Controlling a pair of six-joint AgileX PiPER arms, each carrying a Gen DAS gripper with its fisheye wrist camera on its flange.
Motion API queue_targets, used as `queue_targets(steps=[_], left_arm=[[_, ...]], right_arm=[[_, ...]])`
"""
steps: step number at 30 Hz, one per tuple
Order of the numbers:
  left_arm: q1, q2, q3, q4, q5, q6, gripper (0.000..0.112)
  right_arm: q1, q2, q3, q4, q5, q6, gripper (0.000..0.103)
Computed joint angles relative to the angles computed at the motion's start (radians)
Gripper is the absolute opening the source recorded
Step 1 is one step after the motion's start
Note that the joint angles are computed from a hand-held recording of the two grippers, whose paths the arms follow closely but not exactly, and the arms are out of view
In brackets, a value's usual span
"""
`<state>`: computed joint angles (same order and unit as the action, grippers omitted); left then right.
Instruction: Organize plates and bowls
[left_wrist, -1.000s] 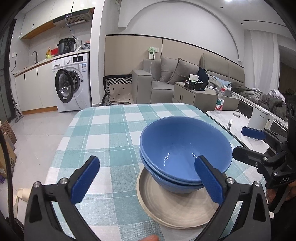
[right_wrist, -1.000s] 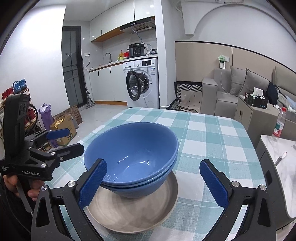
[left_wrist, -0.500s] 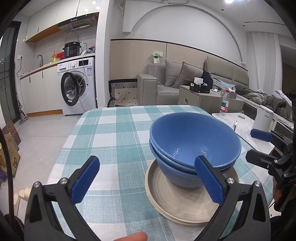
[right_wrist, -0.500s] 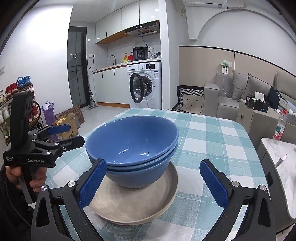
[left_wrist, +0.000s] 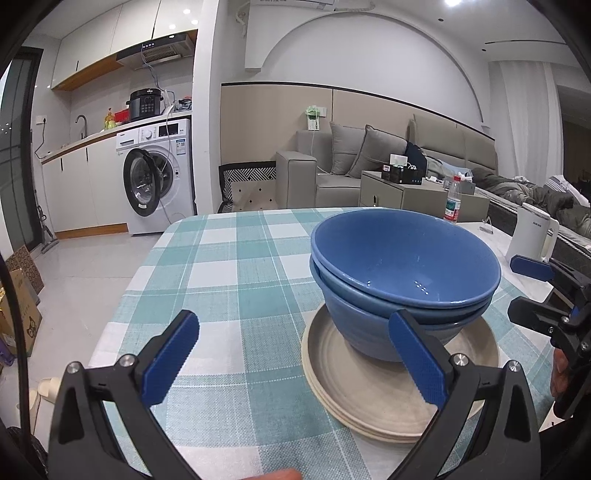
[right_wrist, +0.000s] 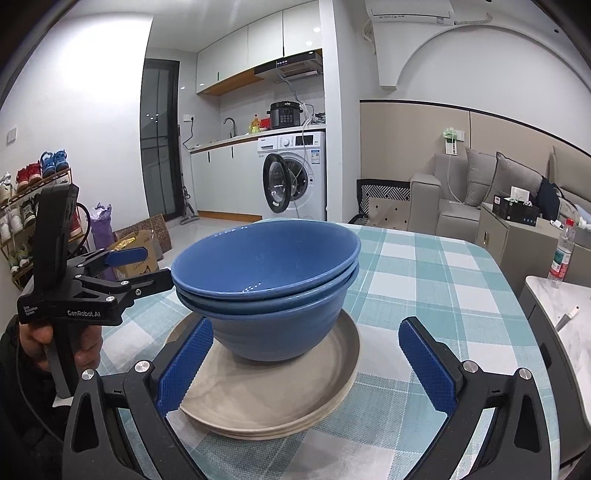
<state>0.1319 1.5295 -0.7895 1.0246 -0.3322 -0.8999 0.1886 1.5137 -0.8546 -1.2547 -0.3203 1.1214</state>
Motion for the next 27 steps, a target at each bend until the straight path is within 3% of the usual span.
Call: queue_targets(steps=[4,8,12,27], left_arm=[[-0.008,0.002,0.027,-0.161,-0.021,0.173,0.103],[0.006,0.011,0.032,-0.164,-0.038,0.164,0.103],[0.005,0.021,0.045,-0.269,-0.056,0.266,0.103],[0.066,0.028,0.071,-0.164,-0.188,0.193,0.103]], right_arm=[[-0.01,0.013,0.004,0.054,-0.016,-0.048,0.102],[-0.003,0.022,0.018,0.15,-0.015,-0.153,0.102],[-0.012,0.027,0.029,0.178,-0.048,-0.185,0.102],[-0.025,0.016,0.056,0.22,-0.1,-0.253,0.102]])
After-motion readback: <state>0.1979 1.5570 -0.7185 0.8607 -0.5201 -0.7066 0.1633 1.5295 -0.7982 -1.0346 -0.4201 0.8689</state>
